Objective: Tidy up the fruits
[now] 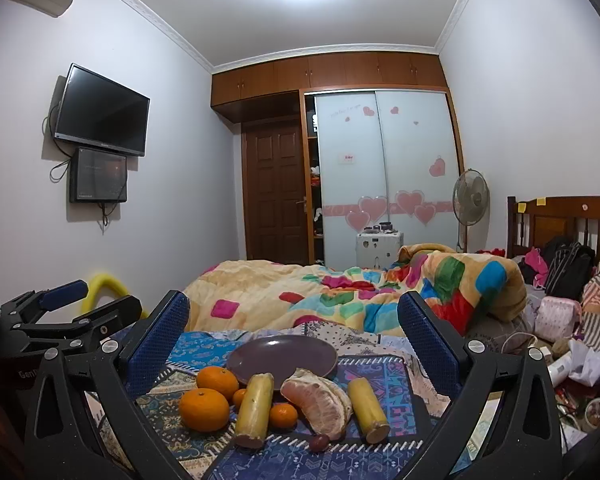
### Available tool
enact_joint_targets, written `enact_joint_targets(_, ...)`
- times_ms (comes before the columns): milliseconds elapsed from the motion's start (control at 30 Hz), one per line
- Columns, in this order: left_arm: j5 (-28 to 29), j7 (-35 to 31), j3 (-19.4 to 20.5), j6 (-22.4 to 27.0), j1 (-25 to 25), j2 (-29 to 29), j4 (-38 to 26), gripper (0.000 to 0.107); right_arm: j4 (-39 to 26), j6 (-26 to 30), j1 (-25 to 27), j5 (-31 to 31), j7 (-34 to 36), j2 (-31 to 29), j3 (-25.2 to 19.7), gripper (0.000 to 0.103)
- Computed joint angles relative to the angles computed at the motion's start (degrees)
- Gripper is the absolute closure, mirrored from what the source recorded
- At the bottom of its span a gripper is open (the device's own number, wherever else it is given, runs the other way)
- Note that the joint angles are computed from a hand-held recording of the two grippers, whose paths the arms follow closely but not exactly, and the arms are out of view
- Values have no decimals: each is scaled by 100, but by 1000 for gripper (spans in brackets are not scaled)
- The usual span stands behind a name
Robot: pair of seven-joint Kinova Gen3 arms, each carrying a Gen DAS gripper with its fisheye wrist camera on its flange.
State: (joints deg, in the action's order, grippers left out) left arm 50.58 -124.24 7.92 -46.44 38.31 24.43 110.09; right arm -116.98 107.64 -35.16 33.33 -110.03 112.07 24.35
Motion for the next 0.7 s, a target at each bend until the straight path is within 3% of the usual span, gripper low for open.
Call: enact_joint_targets(700, 194, -226, 52, -107, 56, -37, -38, 4, 1, 0, -32, -5, 3, 28, -3, 0)
